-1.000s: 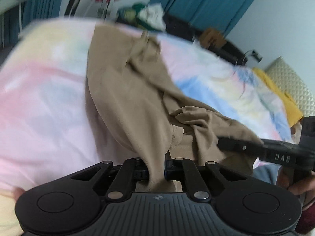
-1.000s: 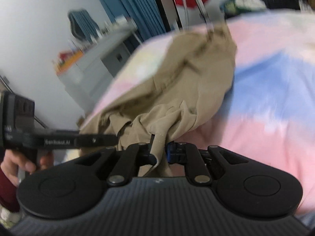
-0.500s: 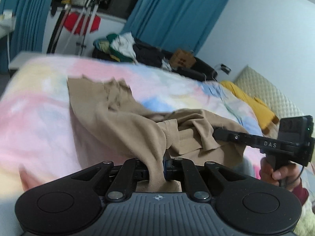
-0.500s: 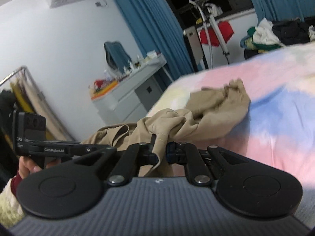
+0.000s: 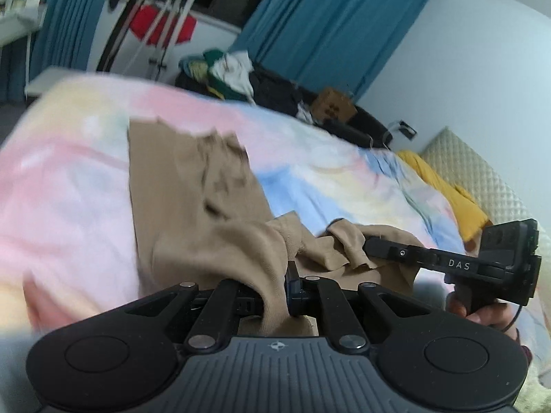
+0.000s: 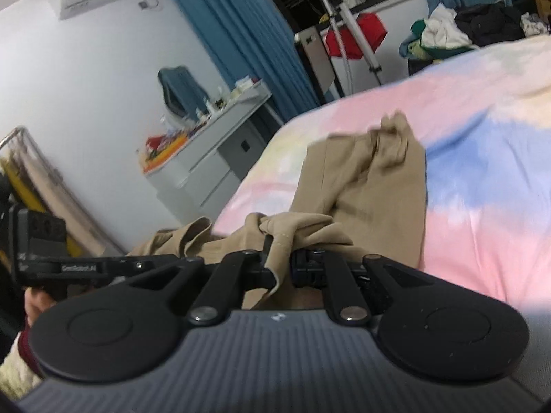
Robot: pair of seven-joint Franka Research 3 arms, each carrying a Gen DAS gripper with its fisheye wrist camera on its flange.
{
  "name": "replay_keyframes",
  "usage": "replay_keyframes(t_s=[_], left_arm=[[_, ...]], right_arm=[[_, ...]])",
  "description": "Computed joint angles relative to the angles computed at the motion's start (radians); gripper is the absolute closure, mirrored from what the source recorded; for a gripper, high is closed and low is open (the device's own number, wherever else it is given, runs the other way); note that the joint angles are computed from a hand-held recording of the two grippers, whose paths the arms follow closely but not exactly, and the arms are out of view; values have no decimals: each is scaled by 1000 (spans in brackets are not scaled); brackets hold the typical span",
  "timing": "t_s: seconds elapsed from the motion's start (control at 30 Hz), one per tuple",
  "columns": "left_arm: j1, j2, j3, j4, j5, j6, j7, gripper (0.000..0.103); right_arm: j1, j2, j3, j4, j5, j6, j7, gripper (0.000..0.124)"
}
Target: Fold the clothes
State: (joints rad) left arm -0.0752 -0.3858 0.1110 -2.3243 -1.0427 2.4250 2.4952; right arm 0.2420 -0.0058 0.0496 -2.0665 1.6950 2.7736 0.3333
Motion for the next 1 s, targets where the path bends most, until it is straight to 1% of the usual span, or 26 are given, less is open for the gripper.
replay_keyframes(t_s=[0.07,0.17,0.2,0.3,0.43,0.53,0.67,0.73,0.77,0.87,0.93,1.0], left_arm=[[-6,101,-16,113,-4,35,-9,95],[13,257,-63,281,18,94,-37,95],[24,312,-80,338,38,106,-59,95],[44,483,-134,500,146,198,-131,95],[51,710,-164,706,288,228,-268,94],[49,847,-170,826,383,231,-353,94],[41,970,-172,912,495,257,-438,93],[34,1010,-167,934,556,268,-474,93],[39,1022,-175,940,574,273,-483,93],[67,1038,-212,941,607,289,-499,91],[85,1029,-236,925,625,303,-516,89],[102,1007,-261,889,643,335,-526,89]], right_arm=[[-5,85,-1,109,-41,20,36,112],[-18,235,12,290,-120,66,110,112],[-23,286,19,347,-161,84,154,112],[-26,456,17,536,-320,109,321,112],[3,645,-24,720,-520,144,526,111],[24,768,-69,831,-653,128,670,111],[47,903,-129,966,-806,89,846,112],[59,965,-166,1046,-885,51,929,111],[60,981,-174,1069,-916,37,950,111],[49,1016,-168,1120,-983,17,981,112],[38,1014,-154,1121,-1008,3,1007,110],[27,990,-127,1090,-1026,15,999,101]])
